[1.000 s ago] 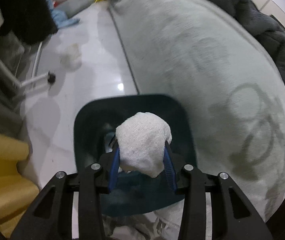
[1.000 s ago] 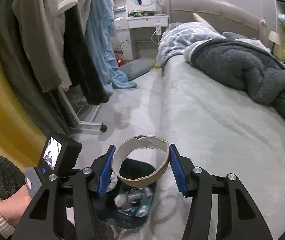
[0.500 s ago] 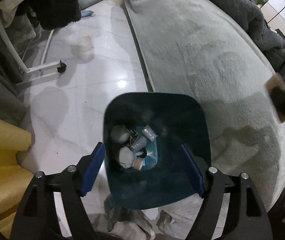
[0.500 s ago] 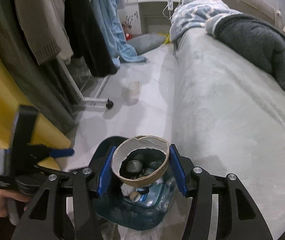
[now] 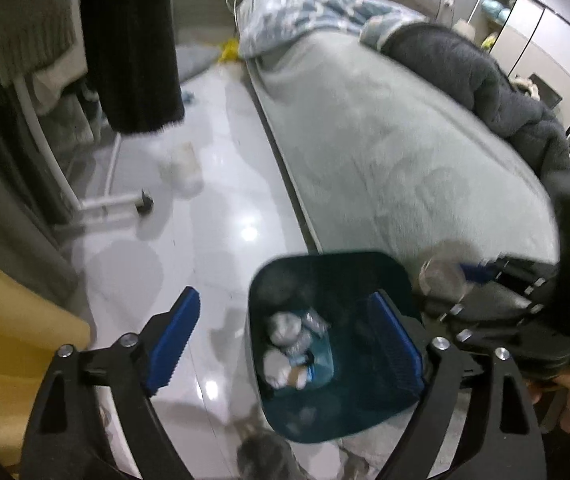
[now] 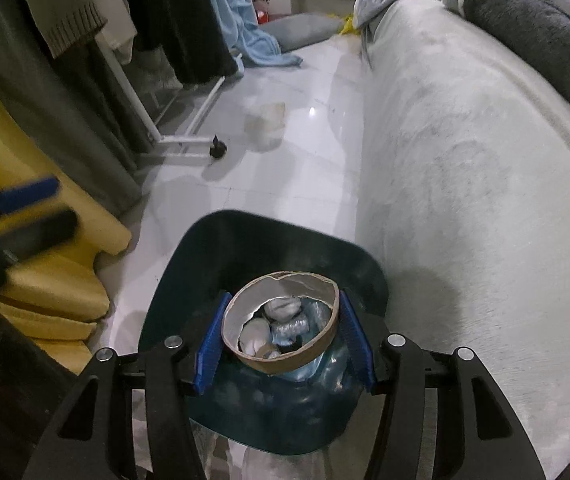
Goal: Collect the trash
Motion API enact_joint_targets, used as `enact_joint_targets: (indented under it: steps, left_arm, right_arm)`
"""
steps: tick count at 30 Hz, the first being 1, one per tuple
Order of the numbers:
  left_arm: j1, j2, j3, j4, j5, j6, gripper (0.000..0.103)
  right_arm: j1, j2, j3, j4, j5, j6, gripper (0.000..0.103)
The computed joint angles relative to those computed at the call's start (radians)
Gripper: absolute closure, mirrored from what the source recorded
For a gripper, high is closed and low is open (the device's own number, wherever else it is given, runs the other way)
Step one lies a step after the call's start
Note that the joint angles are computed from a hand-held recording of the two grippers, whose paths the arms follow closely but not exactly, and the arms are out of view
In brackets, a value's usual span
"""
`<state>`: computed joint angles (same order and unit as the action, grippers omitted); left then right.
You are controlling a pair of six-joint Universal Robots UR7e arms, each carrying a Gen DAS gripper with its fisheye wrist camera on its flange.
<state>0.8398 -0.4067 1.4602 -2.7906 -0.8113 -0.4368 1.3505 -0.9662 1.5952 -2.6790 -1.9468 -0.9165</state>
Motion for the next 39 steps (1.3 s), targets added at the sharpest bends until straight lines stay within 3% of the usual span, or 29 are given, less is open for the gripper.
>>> enact_joint_targets:
  steps: [9, 11, 17, 21, 29, 39]
  left_arm:
    - [-0.067, 0.011, 0.009, -0.234, 0.108, 0.185, 0.012]
    - [-0.082, 0.017, 0.005, -0.276, 0.127, 0.233, 0.011]
    - [-0.127, 0.037, -0.008, -0.415, 0.163, 0.351, 0.007]
    - [-0.153, 0.044, -0.021, -0.460, 0.159, 0.373, 0.006]
    - [-0.198, 0.061, -0.050, -0.473, 0.162, 0.366, 0.005]
    - [-0.256, 0.101, -0.121, -0.490, 0.220, 0.401, 0.003]
  right_arm:
    - [-0.011, 0.020, 0.006, 0.005, -0.067, -0.010, 0.046]
    - [-0.010, 0.021, 0.000, 0.017, -0.073, 0.000, 0.034]
    - [0.002, -0.008, 0.006, 0.029, -0.053, 0.013, 0.026]
    - [0.014, -0.057, 0.008, 0.032, 0.002, 0.009, 0.020]
    - [0.020, -0.169, 0.027, -0.104, 0.093, -0.029, 0.010]
    - [-0.042, -0.388, 0.116, -0.274, 0.263, -0.032, 0.004]
